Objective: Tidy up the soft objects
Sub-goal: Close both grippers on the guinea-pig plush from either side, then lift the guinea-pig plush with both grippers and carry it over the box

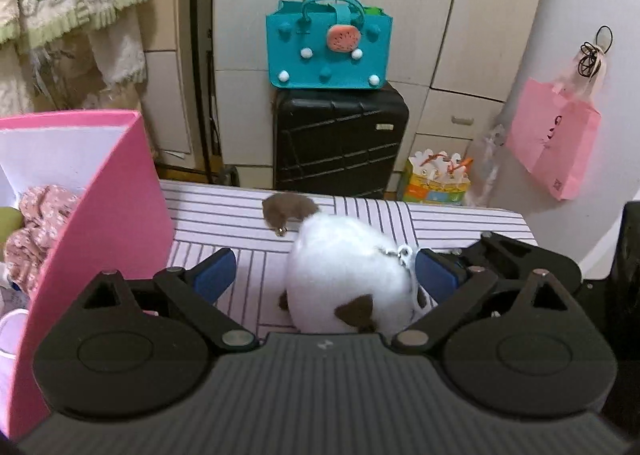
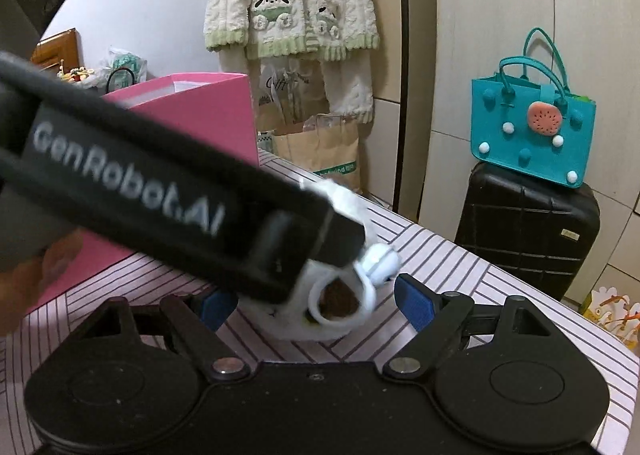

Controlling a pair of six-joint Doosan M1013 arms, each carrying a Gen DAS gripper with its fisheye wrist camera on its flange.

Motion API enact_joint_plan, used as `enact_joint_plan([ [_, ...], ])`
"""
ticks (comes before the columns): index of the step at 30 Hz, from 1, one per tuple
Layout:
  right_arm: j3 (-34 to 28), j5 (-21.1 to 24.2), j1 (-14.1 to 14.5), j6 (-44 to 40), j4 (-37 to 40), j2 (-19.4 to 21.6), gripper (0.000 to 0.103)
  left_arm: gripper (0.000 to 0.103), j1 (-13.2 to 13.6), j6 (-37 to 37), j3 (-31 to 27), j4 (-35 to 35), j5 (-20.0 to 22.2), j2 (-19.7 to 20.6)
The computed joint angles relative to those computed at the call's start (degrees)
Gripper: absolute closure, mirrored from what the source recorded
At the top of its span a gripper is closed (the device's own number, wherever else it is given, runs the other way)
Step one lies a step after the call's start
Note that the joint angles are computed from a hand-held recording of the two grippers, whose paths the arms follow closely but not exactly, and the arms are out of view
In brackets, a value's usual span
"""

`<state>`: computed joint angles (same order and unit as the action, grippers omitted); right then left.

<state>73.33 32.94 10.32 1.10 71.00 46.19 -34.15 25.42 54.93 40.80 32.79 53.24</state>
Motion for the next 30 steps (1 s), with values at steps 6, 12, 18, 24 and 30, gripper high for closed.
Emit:
enact_joint_plan([
  [6,0.82,-0.50,0.19,-0.38,-0.17,-0.63,0.035,0.020,1.29,6.25,0.26,-11.21,-3.19,0.15],
  [12,3.77,-2.97,0.38,-0.45,1.43,-2.41,0.037,0.031,1.95,16.40,1.07,-24.42,-5.86,-0.12],
  [18,7.66,-4.31,0.67,-0.03,3.71,-5.26,0.037,0.032,1.23,18.09,4.70,-24.32,-8.62,-2.26],
  [24,12.76,-6.45,1.38,-1.99,8.99,-9.08,0.037,0.032,1.07,23.66,9.89,-29.33,-12.66,-5.92],
  [30,16.30,-7.27,2.24,-4.21,9.18,-12.09,0.036,0.033,0.17,27.03,14.72,-28.88,-13.85,-9.45],
])
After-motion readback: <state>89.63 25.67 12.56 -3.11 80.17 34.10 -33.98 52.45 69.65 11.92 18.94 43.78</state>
